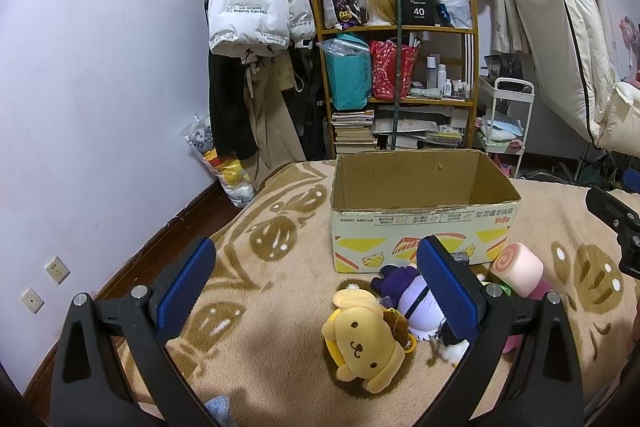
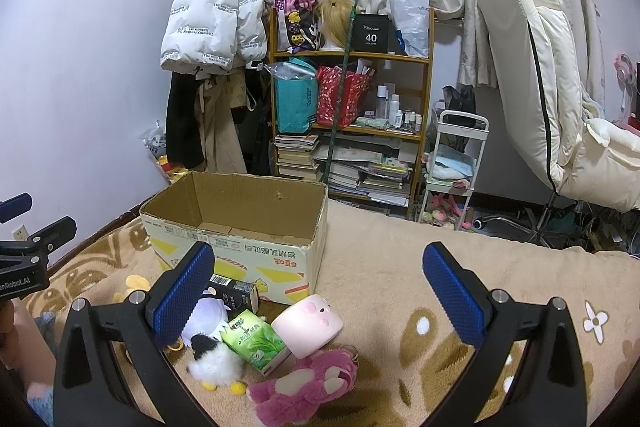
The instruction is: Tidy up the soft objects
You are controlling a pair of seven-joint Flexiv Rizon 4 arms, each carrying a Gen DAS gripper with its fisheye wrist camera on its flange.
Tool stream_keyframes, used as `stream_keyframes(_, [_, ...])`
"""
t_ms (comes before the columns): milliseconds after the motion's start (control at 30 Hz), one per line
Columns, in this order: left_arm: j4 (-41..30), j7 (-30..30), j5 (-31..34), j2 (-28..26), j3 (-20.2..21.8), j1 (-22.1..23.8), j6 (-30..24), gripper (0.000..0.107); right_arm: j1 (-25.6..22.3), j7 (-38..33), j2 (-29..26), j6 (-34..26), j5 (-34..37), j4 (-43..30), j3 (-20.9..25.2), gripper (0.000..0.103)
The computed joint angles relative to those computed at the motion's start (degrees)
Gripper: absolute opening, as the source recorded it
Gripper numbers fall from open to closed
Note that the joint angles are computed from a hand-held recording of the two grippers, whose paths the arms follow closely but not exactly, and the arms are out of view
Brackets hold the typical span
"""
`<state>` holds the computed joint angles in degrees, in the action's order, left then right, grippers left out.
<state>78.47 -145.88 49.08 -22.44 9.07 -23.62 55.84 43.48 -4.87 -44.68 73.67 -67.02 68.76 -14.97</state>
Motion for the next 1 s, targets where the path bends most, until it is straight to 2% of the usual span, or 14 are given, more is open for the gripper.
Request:
stream_keyframes(300, [-0.6, 2.4, -2.1, -0.8, -0.6, 0.8, -1.7, 0.100, -0.1, -0.6, -0.3, -0.3, 0.7, -0.2, 0.7, 0.103])
stream_keyframes(467, [-2.6, 8.8, -8.1, -2.9, -2.0, 2.4, -4.5, 0.100, -2.0, -11.0, -2.9, -3.0, 11.1, -3.4, 6.6, 0.103])
stream_keyframes(600, [-5.4, 15.1, -14.9, -5.8, -3.2, 4.0, -7.3, 0.100, -3.9, -19.8, -6.8, -6.2, 20.8, -9.2, 11.6, 0.103])
stream_keyframes(667, [-6.7, 17.4, -17.8, -7.2, -3.4, 4.3, -8.6, 0.100, -4.2, -22.1, -8.6, -7.5, 24.2, -11.8, 12.5, 0.103])
stream_keyframes(900, [-11.9, 24.5, -28.0, -12.4, -4.4, 5.8, -14.7, 0.100, -5.6, -33.7, -15.8, -18.1, 36.2, -24.8, 18.3, 0.103])
stream_keyframes(1000, [-14.1, 26.3, -30.0, -14.2, -4.0, 5.5, -17.8, 0.100, -5.7, -37.4, -19.0, -22.9, 40.2, -30.9, 19.6, 0.103])
